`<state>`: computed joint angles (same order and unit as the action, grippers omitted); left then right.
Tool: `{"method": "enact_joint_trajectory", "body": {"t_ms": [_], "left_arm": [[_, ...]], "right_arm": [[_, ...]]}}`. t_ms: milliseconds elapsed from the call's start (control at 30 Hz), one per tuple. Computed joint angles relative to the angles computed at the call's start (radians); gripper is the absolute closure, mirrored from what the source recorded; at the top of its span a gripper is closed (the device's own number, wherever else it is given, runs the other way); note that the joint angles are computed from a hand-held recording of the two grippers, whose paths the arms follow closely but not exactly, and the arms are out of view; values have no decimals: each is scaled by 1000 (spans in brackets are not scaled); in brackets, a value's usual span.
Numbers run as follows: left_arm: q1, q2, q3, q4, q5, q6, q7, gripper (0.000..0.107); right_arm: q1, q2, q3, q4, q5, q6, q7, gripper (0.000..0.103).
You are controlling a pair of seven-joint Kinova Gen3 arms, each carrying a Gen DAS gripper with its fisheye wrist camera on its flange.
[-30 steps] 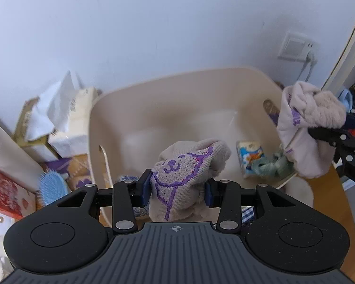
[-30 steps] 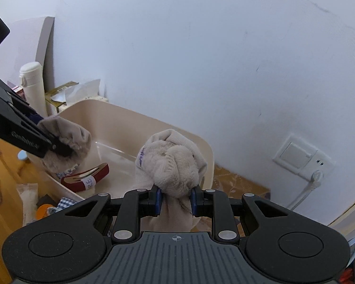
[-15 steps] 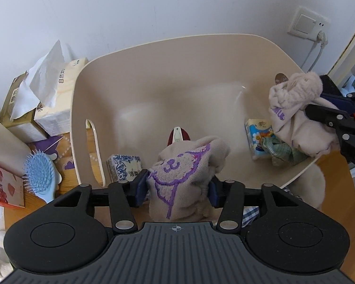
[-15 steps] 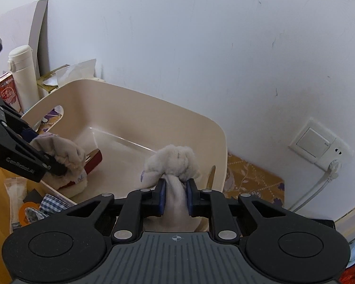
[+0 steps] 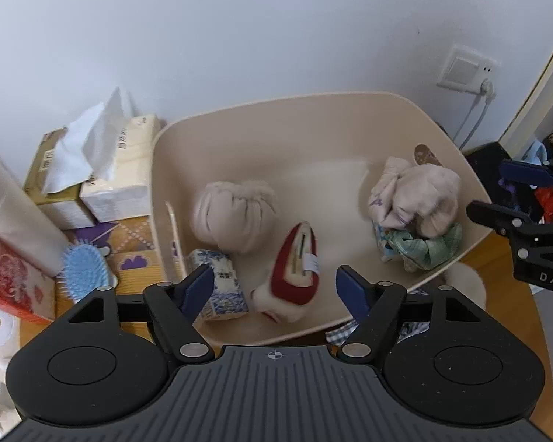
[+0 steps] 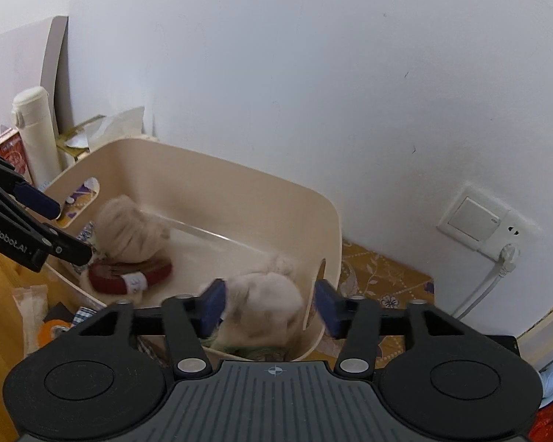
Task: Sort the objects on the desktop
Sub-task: 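Carry both pink items into the basket and open both tools, then grasp the clear plastic packet with the left tool while the right grasps the white fluffy item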
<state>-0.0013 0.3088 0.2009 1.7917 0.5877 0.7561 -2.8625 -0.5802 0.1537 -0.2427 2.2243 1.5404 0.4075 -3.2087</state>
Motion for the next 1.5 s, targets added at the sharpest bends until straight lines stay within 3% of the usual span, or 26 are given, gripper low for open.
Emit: {"method": "enact_joint_trajectory", "body": {"t_ms": [267,467,867,1133,1500], "left_arm": [[-77,-63,-32,47,72,37,-142,27],[-75,-70,-70,69,38,20,-138,26],[-21,-24,-80,130,-156,-109,62,26],[23,31,-79,121,-277,-147,271,26],[73,108,-68,84,-388,-144,495,26]], "right_arm": [[-28,-73,-20,61,-45,49,-20,9],[-41,-113,-30,115,-108,73,7,1],[-44,-64,-22,175,-153,24,61,0],[-47,22,8,158,-177,-29,127,0],[-25,136,25,134,-51,-55,17,0]]}}
